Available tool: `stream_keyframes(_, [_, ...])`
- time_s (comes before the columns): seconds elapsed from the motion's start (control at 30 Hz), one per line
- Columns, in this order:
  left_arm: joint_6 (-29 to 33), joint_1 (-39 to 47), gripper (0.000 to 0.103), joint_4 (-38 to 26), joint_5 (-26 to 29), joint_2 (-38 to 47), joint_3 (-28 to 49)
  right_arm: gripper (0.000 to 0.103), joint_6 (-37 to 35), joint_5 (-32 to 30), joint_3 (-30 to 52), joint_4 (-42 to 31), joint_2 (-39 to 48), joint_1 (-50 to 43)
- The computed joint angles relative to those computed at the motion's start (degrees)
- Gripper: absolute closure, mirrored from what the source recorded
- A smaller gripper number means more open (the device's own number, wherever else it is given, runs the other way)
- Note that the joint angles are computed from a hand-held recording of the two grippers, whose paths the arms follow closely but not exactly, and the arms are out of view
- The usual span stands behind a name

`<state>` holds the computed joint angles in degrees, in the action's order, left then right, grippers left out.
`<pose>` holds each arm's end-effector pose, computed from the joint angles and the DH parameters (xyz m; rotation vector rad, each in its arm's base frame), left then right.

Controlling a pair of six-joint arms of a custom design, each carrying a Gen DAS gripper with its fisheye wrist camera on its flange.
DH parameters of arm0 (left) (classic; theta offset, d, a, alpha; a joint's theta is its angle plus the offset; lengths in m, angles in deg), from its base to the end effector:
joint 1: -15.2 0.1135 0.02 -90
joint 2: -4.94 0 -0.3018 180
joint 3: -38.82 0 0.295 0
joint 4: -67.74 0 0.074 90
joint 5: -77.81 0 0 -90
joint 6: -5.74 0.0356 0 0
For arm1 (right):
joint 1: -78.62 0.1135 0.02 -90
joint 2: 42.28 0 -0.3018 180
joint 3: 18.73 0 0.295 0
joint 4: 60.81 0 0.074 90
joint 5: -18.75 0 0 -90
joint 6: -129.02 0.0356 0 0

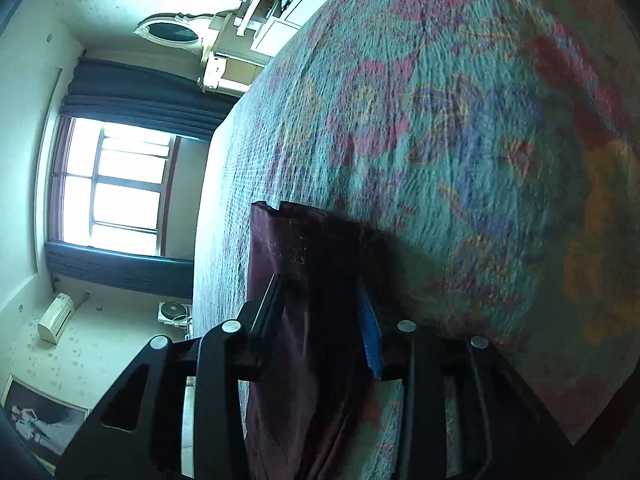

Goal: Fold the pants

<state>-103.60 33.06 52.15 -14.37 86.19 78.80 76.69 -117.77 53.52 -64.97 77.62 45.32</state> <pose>0.2430 0.0797 0.1255 -0.8311 2.4240 0.0389 0.3736 -0.2145 0.0797 1.0659 2.0901 1.0274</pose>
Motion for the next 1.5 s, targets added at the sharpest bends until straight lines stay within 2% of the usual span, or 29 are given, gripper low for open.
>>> stream_keyframes(0.03, [0.0,0.0,0.012,0.0,0.0,0.0,0.0,0.099,-0.8,-0.1,0.2,-0.2,-0.3,0.2])
stream_keyframes(0.23, [-0.1,-0.3,0.012,0.0,-0.3,-0.4,-0.3,0.1,-4.1,-1.4,-1.0,-2.1,-4.7,-2.1])
stream_keyframes(0.4, [-0.2,-0.9,0.012,0.2,-1.1,-0.3,-0.4,0.1,-6.6,-0.3,1.7,-5.4,0.4,-2.7])
stream_keyframes(0.5, [-0.1,-1.4,0.012,0.0,-1.6,-0.4,-0.3,0.099,-5.1,-3.1,2.5,-5.3,1.5,-3.9])
stream_keyframes(0.6, [-0.2,-1.1,0.012,0.2,-0.8,-0.7,-0.5,0.092,-6.5,-2.0,3.0,-7.0,-0.5,-5.6])
stream_keyframes(0.67, [-0.1,-1.0,0.012,0.2,-0.8,-0.7,-0.5,0.072,-7.9,-2.2,5.0,-9.0,-0.7,-6.9])
stream_keyframes(0.73, [0.1,-1.3,0.012,0.3,-1.1,-0.7,-0.6,0.064,-9.7,-3.7,8.0,-11.2,0.1,-7.6])
stream_keyframes(0.87, [0.2,-1.9,0.012,0.5,-2.0,-0.5,-0.7,0.056,-18.5,-7.8,19.1,-23.7,5.8,-6.2])
stream_keyframes(0.93, [-0.1,-2.1,0.012,0.3,-2.2,-0.5,-0.6,0.055,-23.7,-7.1,24.3,-30.8,8.6,-4.8])
stream_keyframes(1.07, [0.1,-1.6,0.012,0.1,-1.7,-0.5,-0.4,0.053,-36.7,-6.5,36.5,-49.3,15.6,-1.7])
stream_keyframes(1.13, [0.2,-1.5,0.012,0.1,-1.5,-0.6,-0.5,0.051,-42.3,-4.8,39.7,-55.2,16.8,-0.1])
stream_keyframes(1.23, [0.3,-1.4,0.012,0.2,-1.7,-0.5,-0.5,0.074,-48.5,-1.0,44.4,-63.4,18.3,2.2])
stream_keyframes(1.33, [0.7,-1.2,0.012,0.0,-1.4,-0.7,-0.5,0.081,-48.4,4.2,42.6,-61.4,15.4,3.6])
stream_keyframes(1.5, [2.0,0.9,0.012,-1.4,1.6,-2.3,-0.5,0.089,-45.6,8.6,40.0,-56.9,9.8,5.2])
